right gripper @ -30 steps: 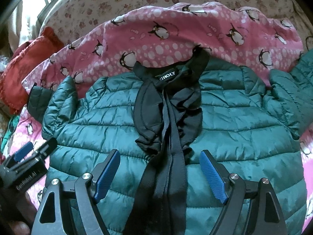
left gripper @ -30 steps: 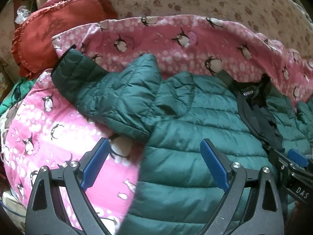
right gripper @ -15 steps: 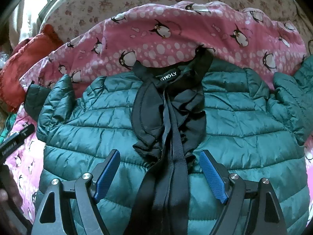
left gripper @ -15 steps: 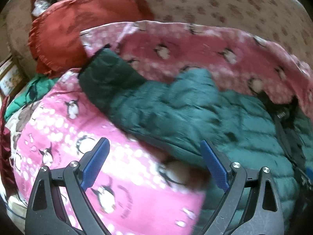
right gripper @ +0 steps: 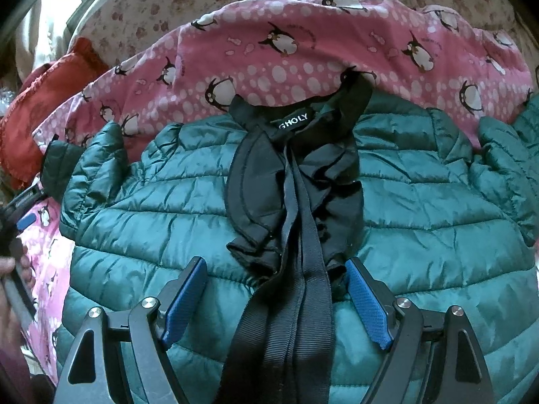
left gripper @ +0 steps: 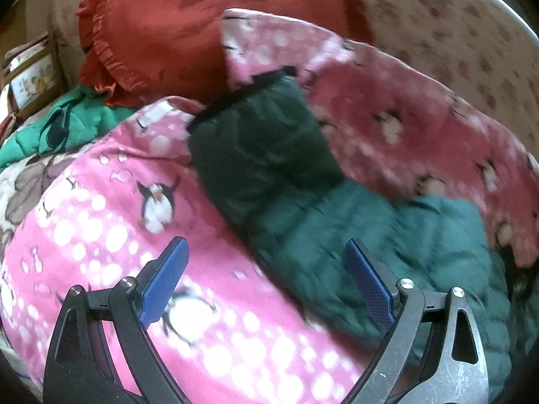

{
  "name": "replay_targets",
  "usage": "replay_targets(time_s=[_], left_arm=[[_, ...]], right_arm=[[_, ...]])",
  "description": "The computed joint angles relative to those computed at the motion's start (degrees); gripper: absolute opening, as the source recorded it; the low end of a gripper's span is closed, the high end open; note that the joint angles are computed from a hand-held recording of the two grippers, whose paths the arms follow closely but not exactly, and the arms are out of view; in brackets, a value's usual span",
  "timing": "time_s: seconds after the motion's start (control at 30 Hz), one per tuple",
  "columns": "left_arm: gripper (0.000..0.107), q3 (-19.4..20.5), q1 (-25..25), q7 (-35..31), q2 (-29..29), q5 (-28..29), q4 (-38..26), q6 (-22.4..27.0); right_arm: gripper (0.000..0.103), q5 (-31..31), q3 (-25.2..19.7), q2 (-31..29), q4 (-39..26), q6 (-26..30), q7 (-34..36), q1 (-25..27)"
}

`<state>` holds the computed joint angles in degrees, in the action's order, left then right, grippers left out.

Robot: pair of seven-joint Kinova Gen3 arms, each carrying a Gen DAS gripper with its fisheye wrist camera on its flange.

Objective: Fold large clothes
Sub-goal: 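Grasp the cuff of the sleeve nearest the left gripper, then lift the sleeve with the left gripper and fold it across the jacket body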

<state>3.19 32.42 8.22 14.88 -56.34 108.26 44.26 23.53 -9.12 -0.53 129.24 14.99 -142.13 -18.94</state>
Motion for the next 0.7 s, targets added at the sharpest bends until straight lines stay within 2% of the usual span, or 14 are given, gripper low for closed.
replay_targets(time_s=[0.3,0.37,0.43,0.5,0.6,0.7], left_arm=[[0.094,-4.5,-3.1,2.0,3.9,-5.6,-1.3,-3.9],[0.091,-5.0,-3.8,1.8,5.2,-5.8,-2.0,-5.1],[0.076,-5.1,-4.7,-0.5,6.7,-4.3,-3.4,-5.7],[0.067,-5.3,-5.4,-4.1,8.3,-1.7,-5.1,-5.6],[0.061,-7.7,-4.9,-4.1,8.9,-1.2,-4.9,-8.6],[0.043,-8.1,-6.1,-7.1,8.1,1.4,-4.5,-12.1]], right_arm=[[0.082,1.8,-0.1,0.0,0.6,-0.3,-2.0,-0.2],[0.082,3.0,-0.3,0.0,0.8,-0.6,-3.3,-0.2],[0.082,1.7,0.0,0.2,0.8,-0.7,-1.9,-0.2],[0.082,0.1,0.3,0.4,0.7,-0.9,-0.3,-0.1],[0.082,4.1,0.1,0.9,0.8,-0.9,-4.3,-0.8],[0.082,6.8,0.4,1.3,1.0,-1.1,-7.0,-1.6]])
